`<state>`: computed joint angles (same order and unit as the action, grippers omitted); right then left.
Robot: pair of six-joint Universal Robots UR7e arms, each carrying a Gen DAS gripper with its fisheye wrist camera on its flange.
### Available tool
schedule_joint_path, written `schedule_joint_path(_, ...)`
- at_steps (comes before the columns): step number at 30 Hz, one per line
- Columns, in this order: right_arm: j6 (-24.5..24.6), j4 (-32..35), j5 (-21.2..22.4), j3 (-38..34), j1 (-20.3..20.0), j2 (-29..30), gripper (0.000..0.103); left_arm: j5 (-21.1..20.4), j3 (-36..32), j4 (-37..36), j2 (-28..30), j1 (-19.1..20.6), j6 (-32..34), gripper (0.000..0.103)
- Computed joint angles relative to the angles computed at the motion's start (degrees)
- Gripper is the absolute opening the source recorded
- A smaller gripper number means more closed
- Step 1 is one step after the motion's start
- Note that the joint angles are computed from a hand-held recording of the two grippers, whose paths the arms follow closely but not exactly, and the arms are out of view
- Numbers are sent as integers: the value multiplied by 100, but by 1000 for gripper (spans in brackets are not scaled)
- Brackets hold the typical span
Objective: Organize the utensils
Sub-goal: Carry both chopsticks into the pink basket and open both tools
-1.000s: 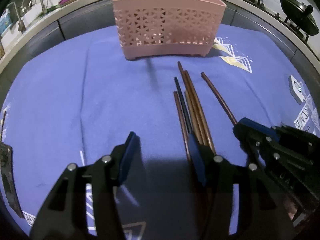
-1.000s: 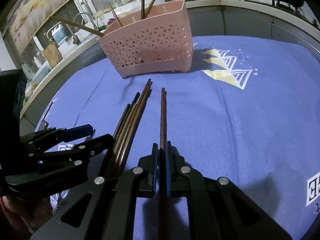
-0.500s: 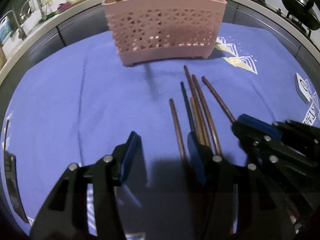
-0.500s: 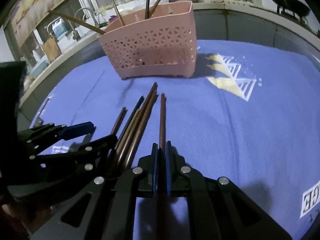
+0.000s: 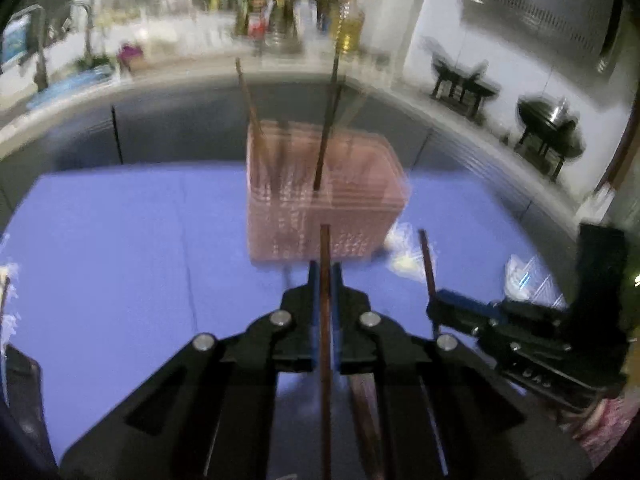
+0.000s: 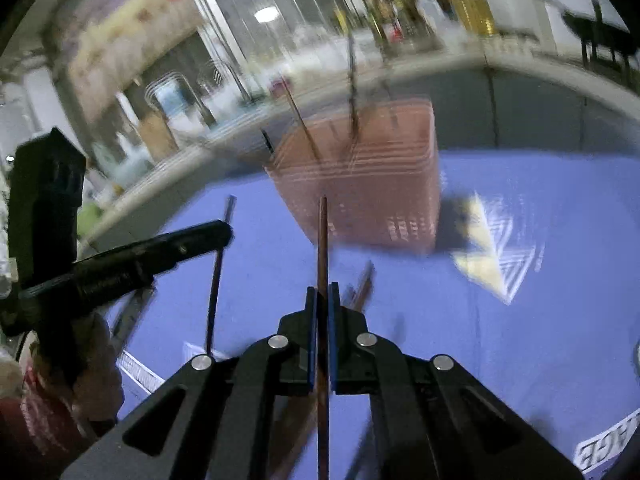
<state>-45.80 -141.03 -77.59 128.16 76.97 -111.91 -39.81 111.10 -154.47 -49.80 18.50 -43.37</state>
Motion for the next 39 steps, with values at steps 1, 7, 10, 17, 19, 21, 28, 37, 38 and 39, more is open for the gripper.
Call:
schedule_joint_path(1,25,39,204,-65,42,-77,5,132,5,-137,-67,-87,81,4)
schedule_joint_path(7,602,-436,728,-703,691,167,5,1001,-529,-1037,-114,-434,1264,4)
schedule_joint_path(10,863,-1117,585,-1090,1123,629,5,1352,-1157,-1621,203,-394,2223,4)
schedule_joint_path(17,909,-2527,185,-1655,1496,1844,5,1806,-2267,-2554,1092,84,3857,4)
schedule_joint_path(19,814,-2569,-103,-1743,1479,2172,5,1770,-2317,-1977,1126,243,3467,4)
schedule_joint_path(21,813,-2442,-275,-1741,1385,2326,5,1515,-2281,-1401,1084,412,3007,4)
schedule_joint_path(28,875,-1902,-299,-1580,1157,2282,11,1428,-2042,-122,946,549,1856,9)
schedule_joint_path(37,964,-2024,464,-919,1200,931,51,1976,-1224,-1718,544,-369,2429,21)
schedule_joint_path(38,942,-1930,551,-750,1116,649,51,2063,-1013,-1843,456,-523,2392,22)
schedule_joint_path(39,893,-1773,678,-599,980,405,51,2121,-841,-1843,384,-633,2290,23)
